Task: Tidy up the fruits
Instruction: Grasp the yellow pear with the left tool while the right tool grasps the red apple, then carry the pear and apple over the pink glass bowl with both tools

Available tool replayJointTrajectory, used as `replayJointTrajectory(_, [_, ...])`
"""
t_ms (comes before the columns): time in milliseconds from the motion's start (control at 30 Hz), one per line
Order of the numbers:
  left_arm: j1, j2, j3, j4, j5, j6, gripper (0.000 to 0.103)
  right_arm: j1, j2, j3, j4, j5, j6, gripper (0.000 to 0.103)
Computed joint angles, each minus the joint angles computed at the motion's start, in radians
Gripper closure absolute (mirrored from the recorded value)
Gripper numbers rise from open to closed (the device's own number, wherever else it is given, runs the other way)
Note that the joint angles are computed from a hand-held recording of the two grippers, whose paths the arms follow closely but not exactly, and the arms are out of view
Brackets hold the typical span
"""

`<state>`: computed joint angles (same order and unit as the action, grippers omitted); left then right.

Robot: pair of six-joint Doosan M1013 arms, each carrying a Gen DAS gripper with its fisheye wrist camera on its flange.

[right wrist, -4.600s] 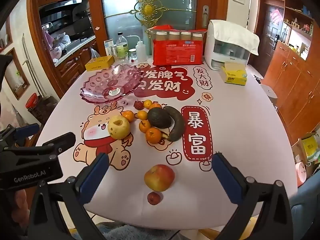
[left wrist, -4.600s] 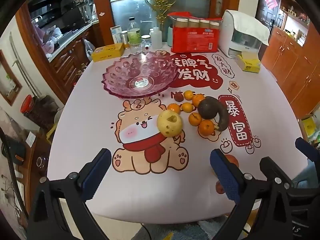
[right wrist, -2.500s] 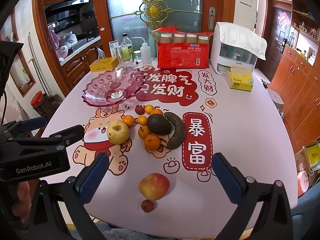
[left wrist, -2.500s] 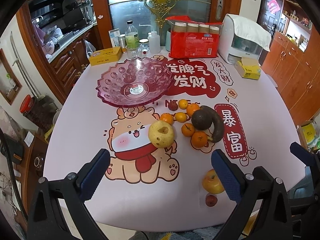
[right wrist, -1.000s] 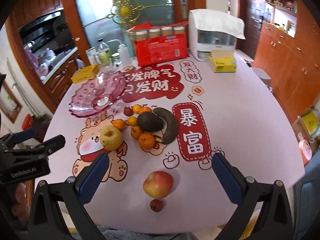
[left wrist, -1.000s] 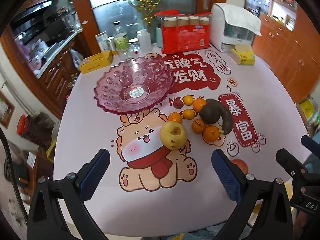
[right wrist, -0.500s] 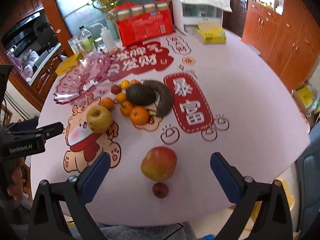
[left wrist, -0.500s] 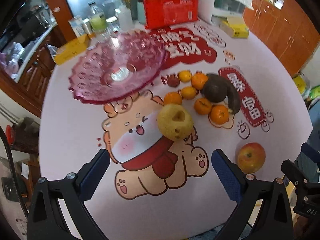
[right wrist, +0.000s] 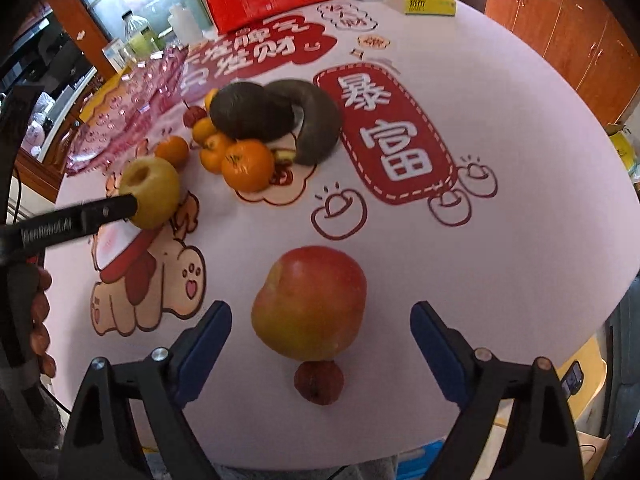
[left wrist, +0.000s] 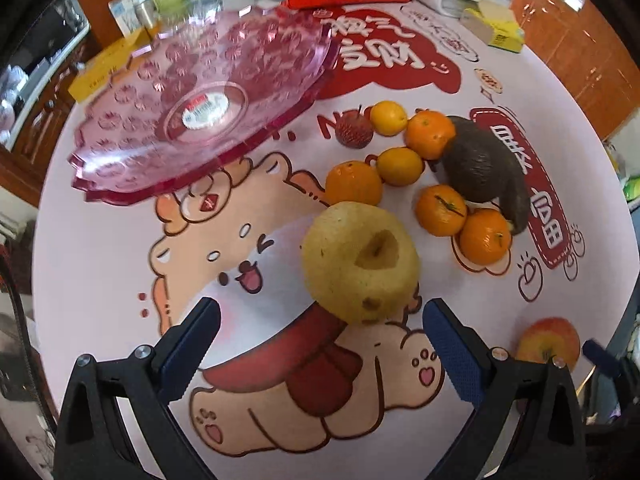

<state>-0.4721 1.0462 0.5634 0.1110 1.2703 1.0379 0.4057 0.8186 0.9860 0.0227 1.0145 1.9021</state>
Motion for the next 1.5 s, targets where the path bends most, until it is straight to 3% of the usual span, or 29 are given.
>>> replayJointTrajectory(233, [-0.003,0.065,-0.1,0.003,0.063,0.016,0.003,0.003,0.026,-0.022,0.001,0.024,-0.03,0.013])
replayJointTrajectory(567, [-0.013,0.122,-0.2,0.002,0.089,0.049,0.027,0.004,0.053,-0.053,0.027,0.049,-0.099,0.036])
replayJointTrajectory(800, [-0.015,0.151,-0.247,0.01,0.11,0.032,0.031,0.004,0.05,-0.043,0.031,0.026,-0.117,0.036])
replayJointTrajectory(1067, [-0.014,0.103,-0.147,-0.003,0.032,0.018,0.033,0.002,0.041,-0.024,0.048,-0.004,-0.13,0.038])
replayJointTrajectory(1500, [-0.03,-0.059,0.081,0.096,-0.111,-0.038,0.034,0.003,0.013,-0.025,0.092,-0.055,-0.179,0.038])
